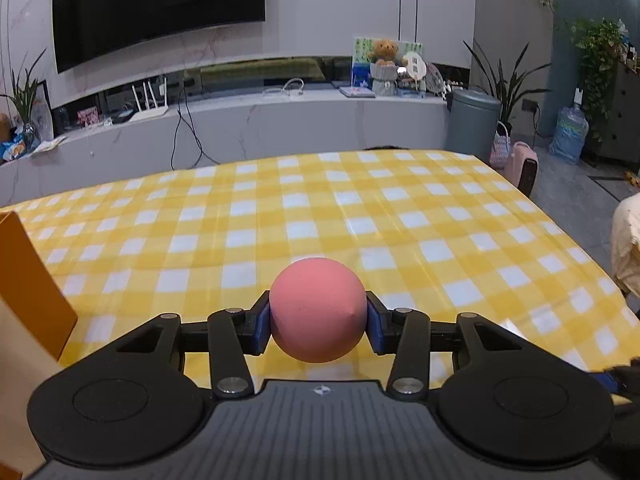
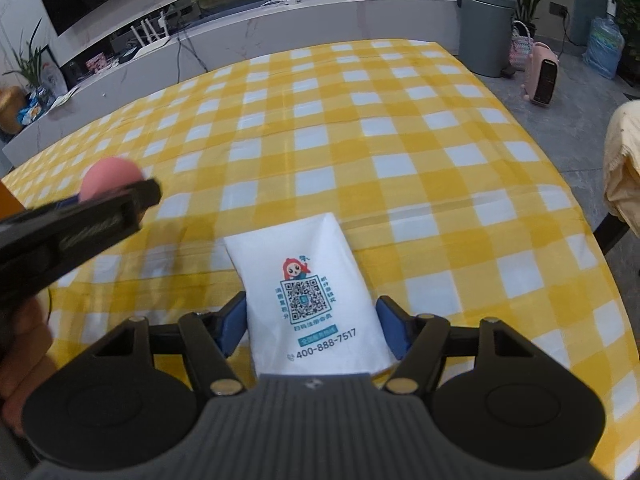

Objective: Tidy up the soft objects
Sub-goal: 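Carry the pink ball with the left gripper while the right gripper carries the packet toward the box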

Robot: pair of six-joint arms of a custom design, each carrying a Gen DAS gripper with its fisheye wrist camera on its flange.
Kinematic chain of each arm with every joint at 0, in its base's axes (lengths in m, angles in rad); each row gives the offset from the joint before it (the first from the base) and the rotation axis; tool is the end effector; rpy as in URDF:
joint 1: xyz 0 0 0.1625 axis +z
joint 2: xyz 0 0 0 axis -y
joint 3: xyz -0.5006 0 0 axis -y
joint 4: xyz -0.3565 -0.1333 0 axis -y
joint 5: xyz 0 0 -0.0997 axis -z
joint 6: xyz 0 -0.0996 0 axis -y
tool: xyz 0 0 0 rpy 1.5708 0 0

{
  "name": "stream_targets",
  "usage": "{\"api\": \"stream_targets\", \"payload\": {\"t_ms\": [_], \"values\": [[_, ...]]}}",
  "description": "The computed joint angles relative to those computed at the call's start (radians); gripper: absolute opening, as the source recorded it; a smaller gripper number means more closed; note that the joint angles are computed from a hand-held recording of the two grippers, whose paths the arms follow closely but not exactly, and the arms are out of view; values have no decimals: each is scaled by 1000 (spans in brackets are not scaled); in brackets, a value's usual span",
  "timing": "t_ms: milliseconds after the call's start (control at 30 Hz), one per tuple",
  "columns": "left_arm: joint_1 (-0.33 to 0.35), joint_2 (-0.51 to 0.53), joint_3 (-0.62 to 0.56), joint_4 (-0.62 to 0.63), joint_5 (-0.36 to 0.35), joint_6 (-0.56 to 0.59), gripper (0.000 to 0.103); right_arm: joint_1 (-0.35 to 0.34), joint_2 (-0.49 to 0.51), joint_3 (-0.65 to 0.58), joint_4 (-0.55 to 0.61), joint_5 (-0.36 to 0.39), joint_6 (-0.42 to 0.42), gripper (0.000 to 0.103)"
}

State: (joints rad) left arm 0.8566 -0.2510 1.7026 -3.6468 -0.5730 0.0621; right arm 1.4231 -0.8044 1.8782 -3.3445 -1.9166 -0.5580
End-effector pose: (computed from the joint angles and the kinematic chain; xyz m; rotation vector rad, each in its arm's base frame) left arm -0.2551 -0.6255 -0.0527 0.4680 2.1529 -1.0421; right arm 0.0022 -0.6613 0.2023 0.3527 -2.4759 0.7042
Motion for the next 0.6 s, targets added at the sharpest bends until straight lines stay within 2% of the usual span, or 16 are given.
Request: {"api": "stream_targets", "payload": {"t_ms": [200,467,533,600], "values": [[-37,-51,103,50,-2,-100,52,-14,-17,11,5,28,32,67],[-85,-167,261,186,-1,-292,52,8,-13,40,-72,31,56,67],[-95,-201,307,203,-22,-324,52,15,-12,60,-114,29,89,67],[-113,-238,342,275,-26,-398,52,20,-30,92,-120,47,149,67]]}}
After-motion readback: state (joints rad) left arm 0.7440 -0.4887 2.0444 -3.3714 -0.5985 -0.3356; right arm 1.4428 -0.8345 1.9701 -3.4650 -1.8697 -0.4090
